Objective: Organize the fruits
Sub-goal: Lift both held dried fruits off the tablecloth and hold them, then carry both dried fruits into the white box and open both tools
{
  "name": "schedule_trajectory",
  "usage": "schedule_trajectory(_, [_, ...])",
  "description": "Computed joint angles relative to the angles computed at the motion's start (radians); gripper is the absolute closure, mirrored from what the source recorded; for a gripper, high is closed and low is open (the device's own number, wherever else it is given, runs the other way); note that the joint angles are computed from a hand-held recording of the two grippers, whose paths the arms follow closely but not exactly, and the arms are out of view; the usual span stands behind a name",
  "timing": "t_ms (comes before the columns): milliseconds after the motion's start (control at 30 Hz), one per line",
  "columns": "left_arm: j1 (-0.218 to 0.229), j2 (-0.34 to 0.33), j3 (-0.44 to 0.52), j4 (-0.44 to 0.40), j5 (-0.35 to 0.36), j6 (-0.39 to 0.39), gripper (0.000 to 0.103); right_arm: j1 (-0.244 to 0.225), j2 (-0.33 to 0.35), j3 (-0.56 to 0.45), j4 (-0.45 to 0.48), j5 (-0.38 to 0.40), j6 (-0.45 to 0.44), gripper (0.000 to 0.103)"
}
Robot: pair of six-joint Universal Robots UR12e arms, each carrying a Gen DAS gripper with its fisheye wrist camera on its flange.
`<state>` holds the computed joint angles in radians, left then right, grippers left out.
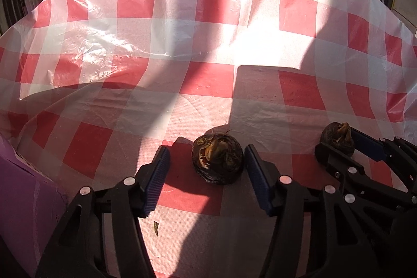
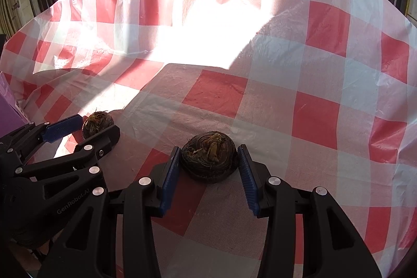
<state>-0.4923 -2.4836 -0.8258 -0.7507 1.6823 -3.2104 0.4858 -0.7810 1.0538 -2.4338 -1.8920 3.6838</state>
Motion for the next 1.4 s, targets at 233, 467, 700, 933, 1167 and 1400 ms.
schedule_trajectory(233, [-0.012,0.009,0.003,-0.047,0.007,0.106,0.065,0.002,-0.027,0.009,0.096,0.011,0.041,0.062])
schedule_trajectory(467, [0.016,0.140,-0.183,-0.117,-0.180,0.203,0.065,0.058,-0.147,0.179,0.163,-0.054,0.367,0.062])
schedule_trajectory(700, [0.029,0.280,-0.385,-0.179,-0.359,0.511,0.065,0.155,-0.192,0.201,0.332,-0.090,0.588,0.062])
schedule_trajectory(933, [0.054,0.344,-0.449,-0.299,-0.482,0.688,0.065,0.199,-0.183,0.149,0.437,-0.046,0.686,0.062])
schedule_trajectory(1167, [0.092,0.386,-0.459,-0.318,-0.624,0.769,0.065,0.216,-0.173,0.122,0.475,0.022,0.811,0.062])
schedule_trajectory(1400, [0.154,0.418,-0.466,-0.190,-0.760,0.705,0.065,0.230,-0.137,0.025,0.495,0.000,0.807,0.062])
